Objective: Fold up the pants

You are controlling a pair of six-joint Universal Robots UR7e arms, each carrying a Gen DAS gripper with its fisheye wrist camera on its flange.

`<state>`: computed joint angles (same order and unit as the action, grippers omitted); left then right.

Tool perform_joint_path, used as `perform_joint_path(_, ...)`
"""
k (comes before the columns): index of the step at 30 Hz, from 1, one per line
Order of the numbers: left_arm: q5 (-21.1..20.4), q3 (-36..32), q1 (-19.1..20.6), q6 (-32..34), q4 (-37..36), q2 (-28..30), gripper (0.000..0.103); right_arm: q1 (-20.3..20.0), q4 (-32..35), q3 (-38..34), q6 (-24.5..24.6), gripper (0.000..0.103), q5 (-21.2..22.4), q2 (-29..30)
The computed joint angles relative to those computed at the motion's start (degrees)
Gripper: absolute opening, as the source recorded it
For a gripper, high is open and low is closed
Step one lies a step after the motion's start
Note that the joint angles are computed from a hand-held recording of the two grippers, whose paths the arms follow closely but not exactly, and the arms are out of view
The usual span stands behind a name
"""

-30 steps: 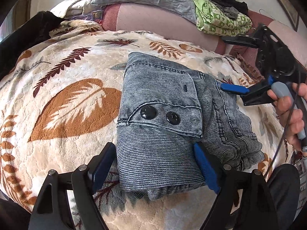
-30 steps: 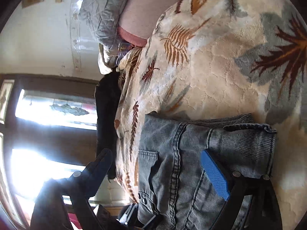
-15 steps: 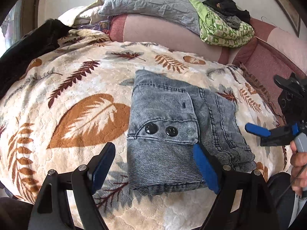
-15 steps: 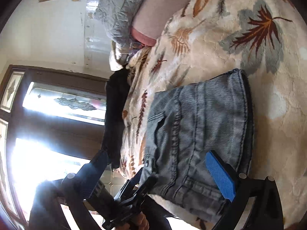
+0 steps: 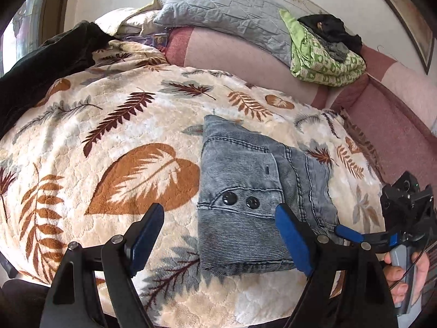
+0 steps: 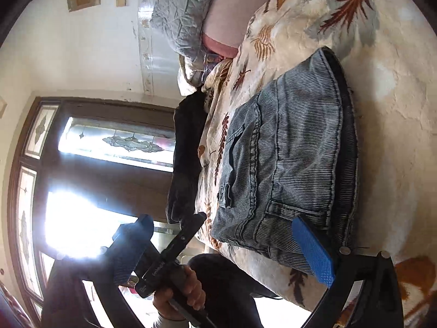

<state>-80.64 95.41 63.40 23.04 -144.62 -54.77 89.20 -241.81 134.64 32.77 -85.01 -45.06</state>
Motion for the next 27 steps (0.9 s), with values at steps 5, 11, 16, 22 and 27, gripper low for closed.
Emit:
perform_joint_path(5, 0.4, -4.4, 2.1, -4.7, 4.6, 1.8, 0.084, 0.3, -3.4, 0.6, -0.3, 0.102, -1.0, 0.1)
perform_joint_path(11, -0.8, -5.9, 3.5, -4.6, 5.5, 2.8, 0.084, 0.3, -4.7, 0.9, 0.4, 0.102, -2.3, 0.2)
perform_joint_path(16, 0.6, -5.6, 3.8, -1.7, 2.6, 3.4, 0.084, 0.9, -3.6, 0.6, -0.2, 0.102, -4.2, -0.1)
perform_joint_path(22, 1.3, -5.5, 4.3, -0.7, 0.9, 4.4, 0.084, 1.7, -2.5, -0.1, -1.0, 0.102, -6.4, -0.1)
perform_joint_path(27, 1.0, -4.5, 4.2, 0.7, -0.5, 4.3, 0.084, 2.2, -2.0, -0.6, -1.3, 0.102, -7.8, 0.0)
